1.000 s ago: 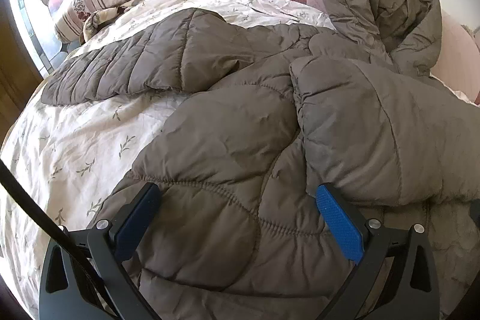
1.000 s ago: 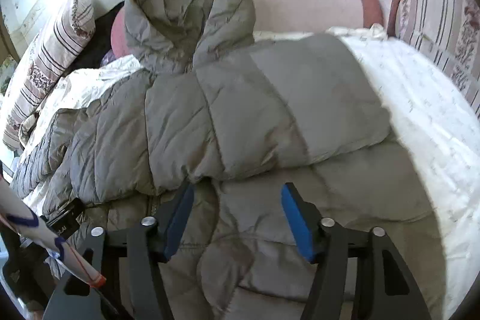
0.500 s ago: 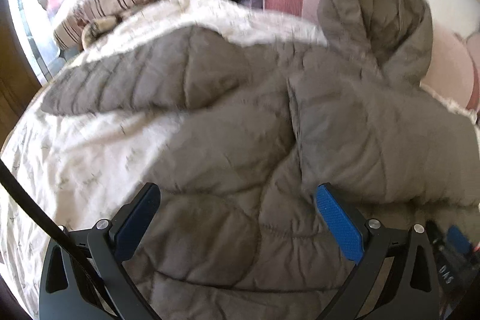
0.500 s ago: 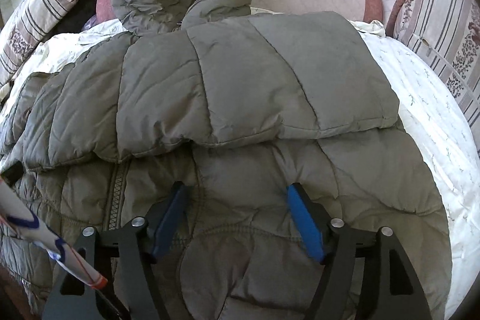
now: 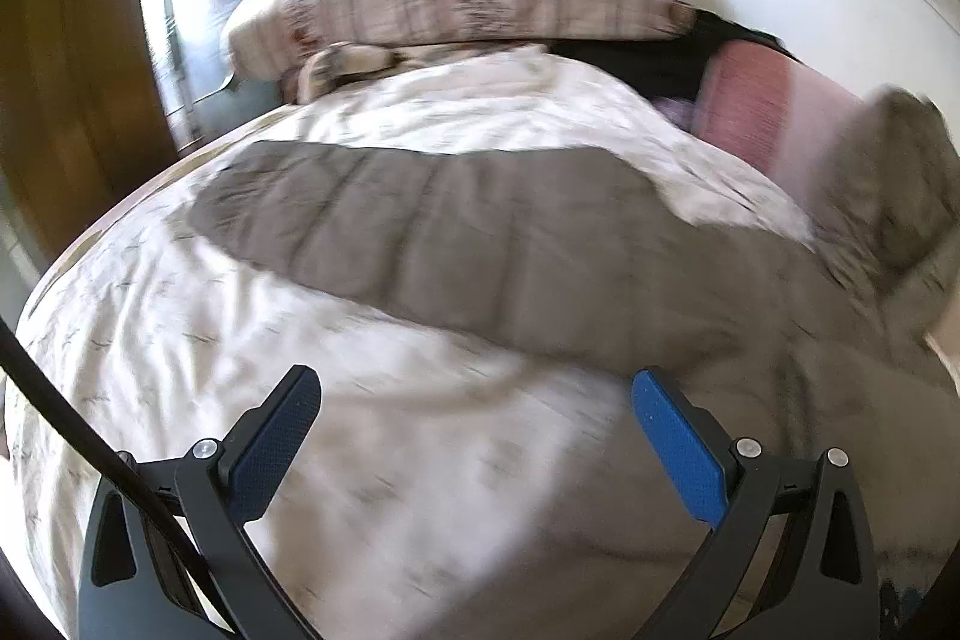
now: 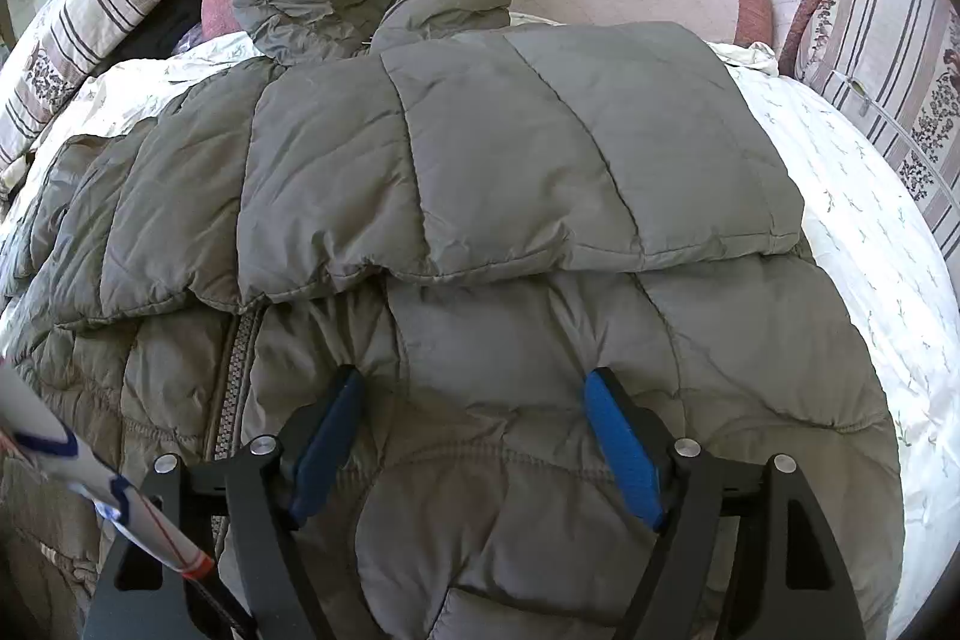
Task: Fold large clothes
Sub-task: 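Grasp the other sleeve cuff with the left gripper, then fold the held sleeve across the jacket body with the left gripper and release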
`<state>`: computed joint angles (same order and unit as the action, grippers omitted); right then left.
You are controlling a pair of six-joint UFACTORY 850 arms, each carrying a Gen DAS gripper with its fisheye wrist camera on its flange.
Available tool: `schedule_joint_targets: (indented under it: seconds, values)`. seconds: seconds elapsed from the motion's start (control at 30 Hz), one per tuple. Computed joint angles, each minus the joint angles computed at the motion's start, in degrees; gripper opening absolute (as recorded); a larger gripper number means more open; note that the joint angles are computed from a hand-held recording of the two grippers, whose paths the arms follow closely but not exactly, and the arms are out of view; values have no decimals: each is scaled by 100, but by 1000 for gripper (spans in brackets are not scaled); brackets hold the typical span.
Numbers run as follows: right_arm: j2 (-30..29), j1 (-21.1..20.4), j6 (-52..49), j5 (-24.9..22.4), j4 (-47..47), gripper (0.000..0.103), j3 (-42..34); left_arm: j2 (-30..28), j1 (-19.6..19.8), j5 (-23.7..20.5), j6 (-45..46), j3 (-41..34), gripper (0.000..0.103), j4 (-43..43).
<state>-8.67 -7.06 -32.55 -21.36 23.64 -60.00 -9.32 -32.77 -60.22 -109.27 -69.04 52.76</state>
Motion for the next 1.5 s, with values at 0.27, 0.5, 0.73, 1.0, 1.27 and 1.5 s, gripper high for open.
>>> schedule_joint_targets:
  seconds: [0.27, 0.5, 0.73, 1.0, 1.27, 1.5]
  values:
    - [-23, 49, 166, 71, -213, 85, -8, 837, 1084, 1083, 309, 1020, 103, -447]
    - [-59, 89, 294, 116, -376, 87, -35, 1561, 2055, 2591, 133, 1920, 101, -673]
    - [-64, 89, 272, 129, -350, 87, -33, 2194, 2792, 4021, -901, 2666, 82, -28]
    - [-55, 105, 335, 167, -423, 87, -11, 2195, 3170, 4663, -2514, 2848, 79, 1540]
    - [-54, 109, 358, 189, -463, 88, -6, 1836, 3028, 4128, -2671, 2535, 89, 1850]
    - [-56, 114, 405, 204, -526, 88, -7, 1825, 3000, 3954, -1807, 2411, 26, 1095]
